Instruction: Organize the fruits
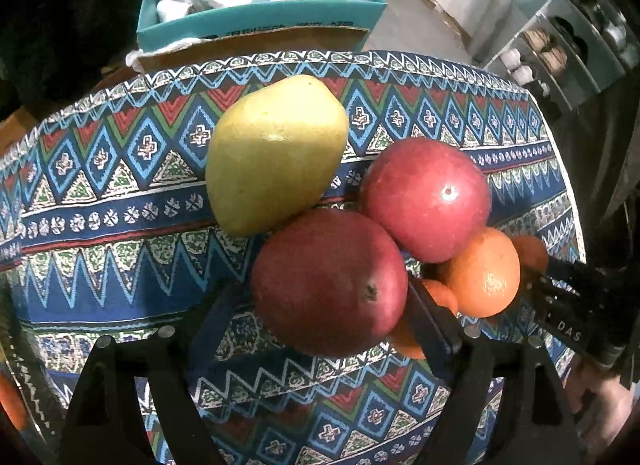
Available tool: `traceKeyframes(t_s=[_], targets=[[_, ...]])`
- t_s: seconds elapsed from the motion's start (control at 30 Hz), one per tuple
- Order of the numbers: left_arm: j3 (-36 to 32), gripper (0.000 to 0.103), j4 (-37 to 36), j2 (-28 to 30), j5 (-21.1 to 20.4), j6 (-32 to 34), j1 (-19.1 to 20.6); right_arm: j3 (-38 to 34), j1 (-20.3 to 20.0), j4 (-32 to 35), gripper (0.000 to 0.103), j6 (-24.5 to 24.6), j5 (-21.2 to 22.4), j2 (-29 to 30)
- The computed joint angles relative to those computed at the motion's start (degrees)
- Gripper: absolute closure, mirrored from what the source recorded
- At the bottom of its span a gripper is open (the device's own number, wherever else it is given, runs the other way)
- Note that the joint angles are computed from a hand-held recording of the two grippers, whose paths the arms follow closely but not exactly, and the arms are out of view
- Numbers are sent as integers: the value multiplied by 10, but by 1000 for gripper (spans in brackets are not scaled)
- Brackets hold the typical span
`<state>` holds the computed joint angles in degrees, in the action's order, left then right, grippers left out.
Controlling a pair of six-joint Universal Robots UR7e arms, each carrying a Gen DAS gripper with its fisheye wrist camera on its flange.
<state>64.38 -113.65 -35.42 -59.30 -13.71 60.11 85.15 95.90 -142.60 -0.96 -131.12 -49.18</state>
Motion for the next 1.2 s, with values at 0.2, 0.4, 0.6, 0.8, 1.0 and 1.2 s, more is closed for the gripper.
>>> traceKeyframes(t_s=[0.2, 0.4, 0.6, 0.8, 1.0, 1.2], targets=[[-7, 17, -10, 6, -14, 1, 7, 0, 4, -5, 57, -1, 4, -2], [-11, 26, -19, 7, -44, 10, 16, 0, 10, -8, 57, -4, 7, -3], [5, 26, -29, 0, -30, 24, 10, -5, 19, -17, 57, -11, 8, -1], [39, 26, -52, -21, -9, 40, 4, -10, 28, -36, 57, -23, 10, 3], [69, 26, -76, -49, 2, 52, -4, -12, 40, -47, 57, -36, 12, 5], [95, 26, -98, -77, 11, 67, -14, -10, 56, -66, 57, -54, 18, 3]])
